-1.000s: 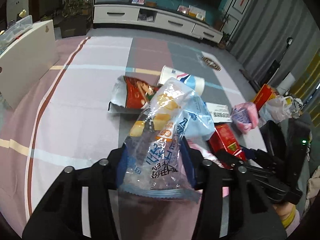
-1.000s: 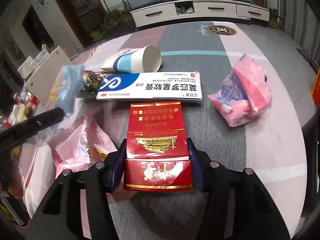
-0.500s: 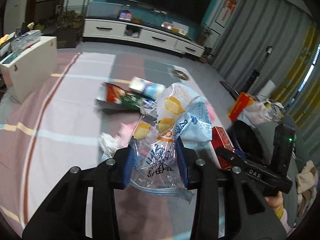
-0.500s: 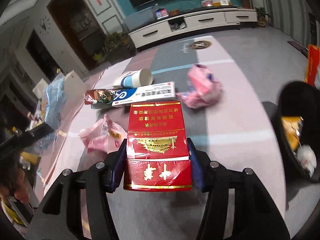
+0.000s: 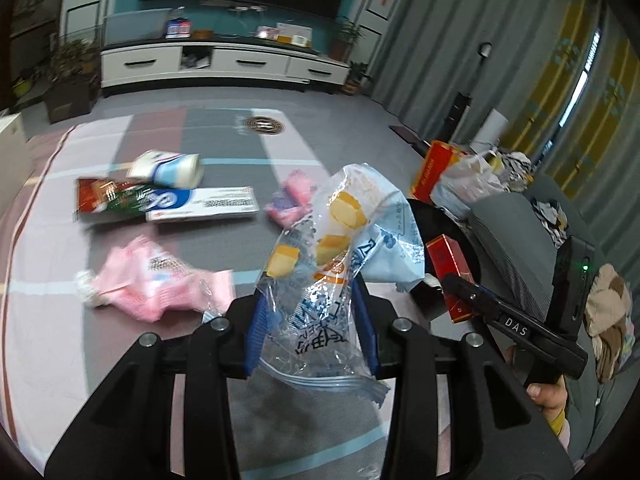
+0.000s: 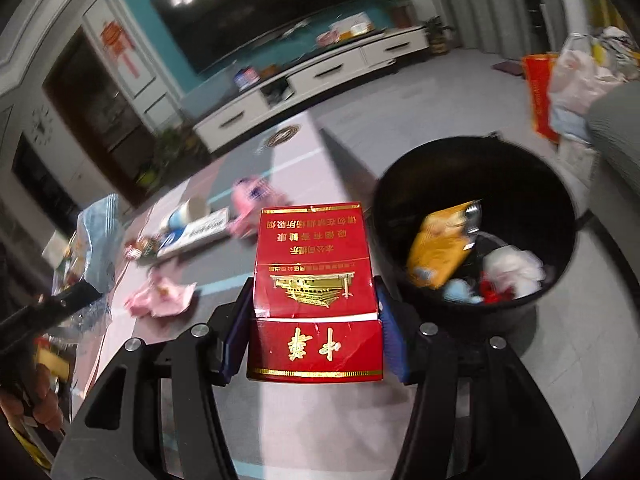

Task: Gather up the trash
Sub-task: 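Carry both items over the black bin and open both tools to drop them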

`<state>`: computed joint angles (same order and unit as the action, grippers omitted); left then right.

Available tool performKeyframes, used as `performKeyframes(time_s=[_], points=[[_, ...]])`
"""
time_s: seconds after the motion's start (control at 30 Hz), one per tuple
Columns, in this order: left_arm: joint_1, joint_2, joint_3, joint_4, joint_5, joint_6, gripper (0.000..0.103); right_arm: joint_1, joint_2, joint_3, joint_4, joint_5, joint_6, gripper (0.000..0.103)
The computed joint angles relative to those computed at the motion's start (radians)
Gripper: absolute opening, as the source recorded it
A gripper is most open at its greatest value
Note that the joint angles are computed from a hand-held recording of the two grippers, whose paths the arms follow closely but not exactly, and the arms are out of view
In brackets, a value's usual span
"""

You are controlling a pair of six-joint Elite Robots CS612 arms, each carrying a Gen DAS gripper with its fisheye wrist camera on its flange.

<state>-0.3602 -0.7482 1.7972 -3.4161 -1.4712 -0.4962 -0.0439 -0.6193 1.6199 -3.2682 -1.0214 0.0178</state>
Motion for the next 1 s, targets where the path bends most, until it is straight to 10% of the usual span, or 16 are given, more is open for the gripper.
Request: performKeyframes(time_s=[0.67, 1.0], points=[[-0.072, 0.183, -0.414, 0.369, -0.124, 0.176, 0.044, -0.086, 0.064, -0.063, -0.071, -0.065, 0.149, 0.057], [-0.064, 0.224, -0.48, 0.404, -0.158, 0.143, 0.072, -0.083, 0.093, -0.12, -0.013, -0.095, 0.184, 0.077]])
